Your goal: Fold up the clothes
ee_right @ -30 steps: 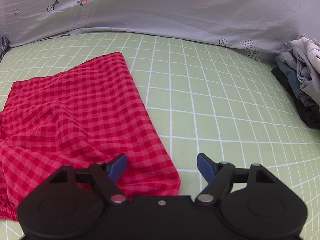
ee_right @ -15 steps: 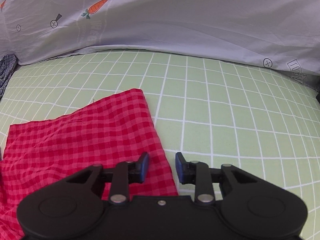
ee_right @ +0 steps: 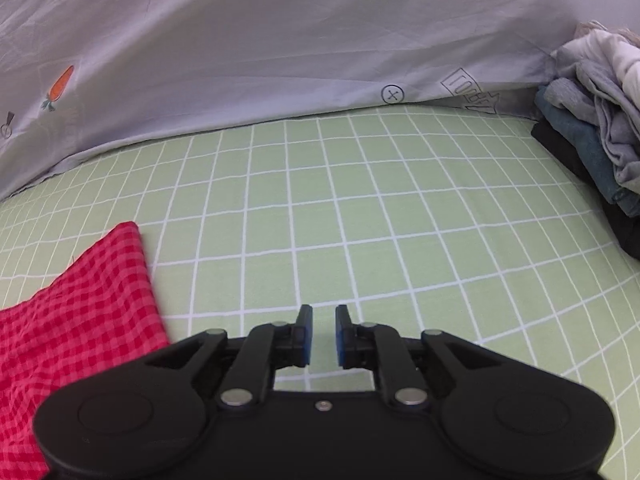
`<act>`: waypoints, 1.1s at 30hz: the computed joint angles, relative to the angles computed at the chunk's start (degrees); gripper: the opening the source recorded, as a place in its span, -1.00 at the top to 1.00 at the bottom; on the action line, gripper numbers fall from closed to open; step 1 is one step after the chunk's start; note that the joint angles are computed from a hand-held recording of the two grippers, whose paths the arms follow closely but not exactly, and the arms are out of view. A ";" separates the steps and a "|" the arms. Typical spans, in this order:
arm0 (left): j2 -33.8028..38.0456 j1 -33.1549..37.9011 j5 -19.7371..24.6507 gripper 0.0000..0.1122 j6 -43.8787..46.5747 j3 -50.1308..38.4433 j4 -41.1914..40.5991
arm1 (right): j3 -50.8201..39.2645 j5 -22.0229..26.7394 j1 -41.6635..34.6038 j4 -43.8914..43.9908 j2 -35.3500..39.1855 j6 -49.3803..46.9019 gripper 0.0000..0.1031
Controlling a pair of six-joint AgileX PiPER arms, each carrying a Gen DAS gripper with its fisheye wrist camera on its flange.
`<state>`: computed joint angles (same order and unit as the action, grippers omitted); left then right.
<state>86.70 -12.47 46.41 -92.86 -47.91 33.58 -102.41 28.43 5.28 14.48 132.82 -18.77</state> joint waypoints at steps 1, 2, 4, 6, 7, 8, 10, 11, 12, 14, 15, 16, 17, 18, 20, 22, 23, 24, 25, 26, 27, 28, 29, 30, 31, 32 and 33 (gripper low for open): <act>-0.98 -0.15 -0.13 0.43 0.35 0.26 -0.28 | 0.35 -0.26 0.96 0.65 0.01 -1.15 0.32; -1.98 -0.32 -0.23 0.38 0.66 0.52 -0.55 | 0.67 -0.50 1.93 1.31 0.04 -2.31 0.21; -4.30 -1.19 -0.02 0.22 -0.40 1.03 -0.29 | 1.05 -0.84 3.86 2.55 0.23 -4.56 0.20; -6.23 -2.35 0.58 0.08 -1.42 1.23 0.74 | 0.06 -0.33 5.70 3.49 1.03 -5.60 0.14; -6.80 -2.85 0.93 0.06 -1.43 1.09 1.16 | -1.35 0.45 6.54 3.32 1.78 -5.33 0.14; -7.08 -3.07 1.25 0.05 -0.85 0.79 1.23 | -2.38 0.91 7.17 3.44 2.32 -6.10 0.13; -6.95 -2.90 1.65 0.05 0.75 -0.03 0.98 | -4.57 1.89 8.36 3.67 3.47 -7.73 0.13; -6.79 -2.63 1.48 0.05 1.51 -0.31 0.89 | -5.86 2.76 8.47 4.16 4.06 -8.26 0.13; -6.40 -2.07 0.41 0.05 2.51 -0.49 0.64 | -7.17 3.66 8.53 4.66 4.66 -8.75 0.13; -5.15 -0.76 -2.44 0.05 5.77 -0.91 -0.62 | -9.88 5.51 8.66 5.59 5.90 -9.60 0.13; -3.83 -0.22 -3.53 0.05 7.74 -1.80 -1.25 | -11.29 6.47 8.72 6.01 6.55 -9.96 0.12; -2.52 0.32 -4.60 0.05 9.83 -2.72 -1.97 | -12.75 7.45 8.78 6.40 7.23 -10.30 0.12; -1.56 1.17 -6.20 0.05 12.69 -3.36 -3.22 | -13.82 8.15 8.61 7.35 7.64 -10.45 0.11; -0.58 1.99 -7.72 0.05 15.68 -4.02 -4.62 | -14.73 8.96 8.29 8.82 8.00 -10.73 0.06; 1.45 3.58 -10.54 0.01 22.14 -5.48 -7.92 | -16.18 10.54 7.52 12.67 8.58 -12.37 -0.06; 3.58 5.11 -12.95 -0.11 29.31 -7.11 -11.95 | -17.54 12.46 6.72 16.80 9.20 -14.98 -0.15; 5.01 5.27 -12.87 -0.12 31.76 -8.07 -12.95 | -19.17 13.87 6.52 17.94 10.07 -15.52 -0.20; 7.51 4.89 -10.49 -0.12 31.93 -9.95 -12.00 | -21.00 15.55 6.29 19.03 11.11 -16.02 -0.22; 10.04 4.33 -7.84 -0.09 31.57 -11.96 -10.79 | -22.91 17.04 6.21 19.14 12.18 -15.75 -0.23; 11.65 4.10 -6.45 -0.02 30.62 -12.92 -9.63 | -24.70 17.78 6.55 17.82 13.32 -14.54 -0.23; 13.22 3.91 -5.11 0.07 29.83 -13.87 -8.66 | -25.97 17.80 7.02 15.89 14.18 -13.31 -0.20; 13.83 4.50 -5.16 0.38 30.30 -14.14 -9.40 | -27.47 18.23 7.40 14.19 15.14 -12.57 -0.13; 14.20 5.41 -5.37 0.74 31.00 -14.35 -10.58 | -26.73 16.96 7.72 13.46 14.94 -13.47 0.10; 14.43 5.88 -5.44 0.81 30.58 -14.62 -10.64 | -26.06 15.76 8.03 12.81 14.76 -14.49 0.47; 14.70 6.32 -5.50 0.84 30.10 -14.94 -10.61 | -27.68 16.72 7.97 12.70 15.58 -15.12 0.82; 15.04 6.35 -5.68 0.91 28.88 -15.58 -9.07 | -28.22 16.59 7.68 13.14 15.84 -14.97 0.99; 15.47 6.28 -5.82 0.91 27.95 -16.59 -7.15 | -28.64 16.30 7.37 13.62 16.04 -14.74 0.99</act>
<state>102.17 -6.19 40.60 -64.91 -64.50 26.43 -131.06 44.73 12.66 28.10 148.86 -33.52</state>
